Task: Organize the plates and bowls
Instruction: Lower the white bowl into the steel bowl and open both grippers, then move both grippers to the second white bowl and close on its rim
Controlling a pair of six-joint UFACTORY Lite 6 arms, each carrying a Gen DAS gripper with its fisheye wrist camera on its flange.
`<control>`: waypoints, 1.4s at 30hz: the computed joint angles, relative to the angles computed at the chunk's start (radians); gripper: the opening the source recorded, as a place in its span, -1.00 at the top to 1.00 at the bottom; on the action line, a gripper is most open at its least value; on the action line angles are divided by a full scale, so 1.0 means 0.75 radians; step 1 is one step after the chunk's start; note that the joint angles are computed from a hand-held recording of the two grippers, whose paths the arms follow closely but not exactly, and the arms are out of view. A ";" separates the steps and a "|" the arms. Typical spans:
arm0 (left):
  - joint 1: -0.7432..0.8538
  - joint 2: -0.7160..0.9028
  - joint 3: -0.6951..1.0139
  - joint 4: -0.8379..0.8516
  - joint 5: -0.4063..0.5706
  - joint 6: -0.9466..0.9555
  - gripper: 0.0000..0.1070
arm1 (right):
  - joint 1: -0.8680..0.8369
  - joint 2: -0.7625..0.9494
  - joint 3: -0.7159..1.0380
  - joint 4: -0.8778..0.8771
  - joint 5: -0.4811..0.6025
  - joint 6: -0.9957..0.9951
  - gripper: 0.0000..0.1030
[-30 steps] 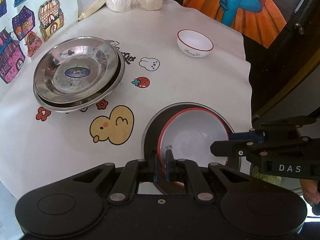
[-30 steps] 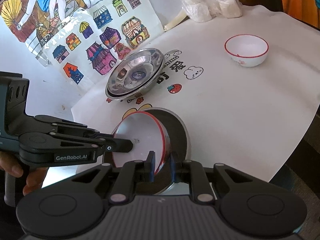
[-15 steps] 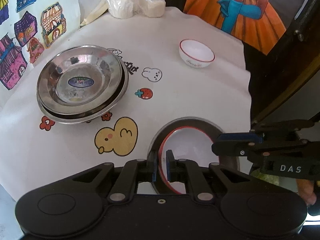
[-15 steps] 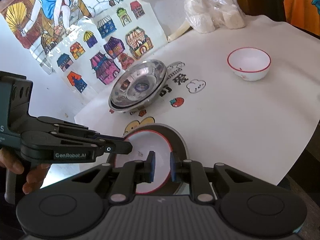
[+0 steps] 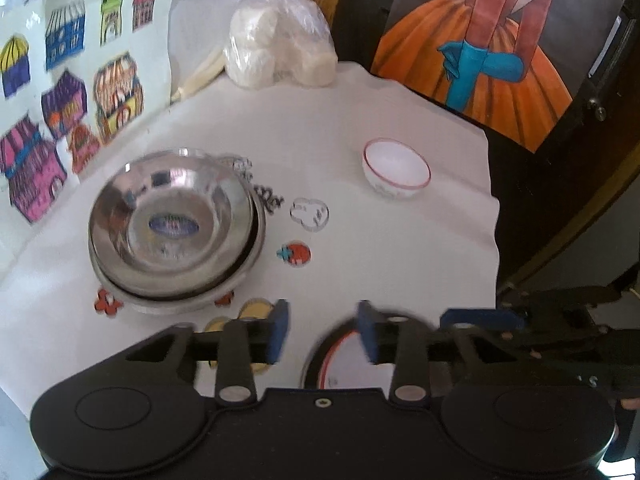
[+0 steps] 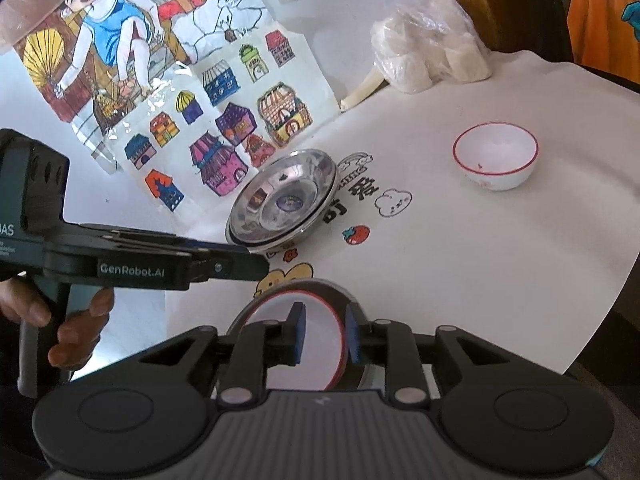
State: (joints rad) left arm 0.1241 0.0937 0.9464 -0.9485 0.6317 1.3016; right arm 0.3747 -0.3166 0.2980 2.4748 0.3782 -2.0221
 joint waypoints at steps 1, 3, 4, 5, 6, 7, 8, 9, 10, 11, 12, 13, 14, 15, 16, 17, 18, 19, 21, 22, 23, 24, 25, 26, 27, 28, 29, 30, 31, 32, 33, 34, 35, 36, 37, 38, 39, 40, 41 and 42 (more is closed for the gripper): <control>-0.018 -0.002 0.004 -0.014 -0.026 0.003 -0.14 | -0.012 -0.005 -0.004 -0.009 0.008 0.004 0.42; -0.059 -0.008 0.005 -0.059 -0.087 0.028 -0.42 | -0.049 -0.018 -0.013 -0.032 0.029 0.008 0.22; -0.080 -0.008 0.010 -0.076 -0.116 0.034 -0.48 | -0.067 -0.025 -0.017 -0.033 0.036 0.000 0.06; -0.105 -0.002 0.018 -0.100 -0.152 0.042 -0.59 | -0.075 -0.030 -0.018 -0.020 0.036 -0.016 -0.10; -0.122 0.008 0.028 -0.123 -0.177 0.054 -0.73 | -0.098 -0.032 -0.020 -0.030 0.048 -0.019 -0.16; -0.144 0.023 0.042 -0.146 -0.206 0.061 -0.80 | -0.126 -0.030 -0.019 -0.060 0.063 -0.004 -0.25; -0.160 0.035 0.053 -0.165 -0.232 0.065 -0.91 | -0.150 -0.027 -0.016 -0.087 0.072 0.012 -0.35; -0.179 0.052 0.068 -0.197 -0.262 0.079 -0.91 | -0.180 -0.021 -0.012 -0.115 0.082 0.029 -0.40; -0.194 0.073 0.091 -0.202 -0.278 0.069 -0.91 | -0.200 -0.014 -0.007 -0.120 0.090 0.027 -0.51; -0.208 0.097 0.119 -0.189 -0.286 0.044 -0.91 | -0.220 -0.010 -0.006 -0.127 0.100 0.026 -0.63; -0.221 0.128 0.151 -0.173 -0.291 0.014 -0.91 | -0.244 -0.006 -0.006 -0.125 0.114 0.016 -0.67; -0.231 0.156 0.178 -0.163 -0.298 -0.010 -0.91 | -0.267 0.000 -0.007 -0.119 0.127 0.002 -0.74; -0.245 0.185 0.207 -0.145 -0.310 -0.045 -0.91 | -0.288 0.011 -0.004 -0.113 0.140 -0.015 -0.83; -0.261 0.220 0.241 -0.116 -0.325 -0.090 -0.91 | -0.311 0.023 -0.001 -0.101 0.151 -0.039 -0.88; -0.278 0.245 0.263 -0.098 -0.342 -0.123 -0.91 | -0.324 0.038 0.000 -0.064 0.160 -0.080 -0.97; -0.290 0.275 0.291 -0.073 -0.355 -0.156 -0.91 | -0.333 0.052 0.003 -0.020 0.158 -0.135 -0.99; -0.306 0.308 0.324 -0.033 -0.370 -0.202 -0.91 | -0.330 0.065 0.009 0.048 0.140 -0.215 -0.99; -0.322 0.339 0.355 0.008 -0.384 -0.248 -0.91 | -0.319 0.079 0.015 0.162 0.114 -0.338 -0.99; -0.350 0.397 0.420 0.096 -0.407 -0.350 -0.91 | -0.311 0.112 0.025 0.375 0.090 -0.558 -0.99; -0.363 0.428 0.455 0.135 -0.413 -0.398 -0.91 | -0.322 0.132 0.036 0.421 0.083 -0.607 -0.99; -0.379 0.458 0.489 0.185 -0.420 -0.460 -0.91 | -0.342 0.157 0.051 0.441 0.083 -0.629 -0.99; -0.394 0.495 0.533 0.246 -0.423 -0.533 -0.91 | -0.365 0.184 0.062 0.455 0.093 -0.643 -0.99; -0.410 0.532 0.578 0.304 -0.424 -0.603 -0.91 | -0.393 0.219 0.082 0.468 0.105 -0.657 -0.99; -0.427 0.569 0.622 0.359 -0.425 -0.669 -0.91 | -0.415 0.259 0.105 0.497 0.116 -0.687 -0.99; -0.442 0.608 0.671 0.415 -0.422 -0.736 -0.91 | -0.438 0.299 0.128 0.522 0.129 -0.715 -0.99; -0.458 0.643 0.715 0.467 -0.419 -0.800 -0.91 | -0.458 0.344 0.155 0.556 0.145 -0.752 -0.99; -0.473 0.688 0.772 0.517 -0.411 -0.861 -0.91 | -0.477 0.392 0.184 0.578 0.163 -0.780 -0.99; -0.486 0.721 0.813 0.547 -0.405 -0.900 -0.91 | -0.498 0.441 0.212 0.594 0.184 -0.805 -0.99; -0.495 0.758 0.860 0.560 -0.388 -0.920 -0.91 | -0.513 0.491 0.241 0.609 0.204 -0.834 -0.99; -0.500 0.796 0.906 0.547 -0.366 -0.912 -0.91 | -0.535 0.542 0.270 0.604 0.230 -0.861 -0.99; -0.504 0.827 0.943 0.528 -0.350 -0.896 -0.91 | -0.543 0.592 0.294 0.634 0.261 -0.923 -0.99; -0.510 0.848 0.963 0.522 -0.347 -0.895 -0.91 | -0.540 0.640 0.318 0.696 0.286 -1.012 -0.99; -0.516 0.877 0.996 0.526 -0.341 -0.904 -0.91 | -0.532 0.677 0.342 0.752 0.296 -1.090 -0.99; -0.522 0.906 1.029 0.538 -0.336 -0.923 -0.91 | -0.523 0.721 0.367 0.813 0.316 -1.174 -0.99; -0.530 0.929 1.057 0.554 -0.333 -0.949 -0.91 | -0.515 0.753 0.386 0.852 0.334 -1.223 -0.98; -0.537 0.960 1.095 0.580 -0.326 -0.983 -0.91 | -0.511 0.771 0.400 0.871 0.342 -1.247 -0.97; -0.544 0.989 1.132 0.614 -0.321 -1.025 -0.91 | -0.517 0.801 0.422 0.861 0.350 -1.246 -0.97; -0.549 1.015 1.167 0.640 -0.314 -1.058 -0.91 | -0.520 0.825 0.446 0.849 0.347 -1.235 -0.96; -0.554 1.042 1.202 0.660 -0.307 -1.085 -0.91 | -0.521 0.849 0.474 0.843 0.340 -1.225 -0.95; -0.557 1.069 1.238 0.673 -0.296 -1.106 -0.91 | -0.523 0.870 0.493 0.837 0.342 -1.218 -0.94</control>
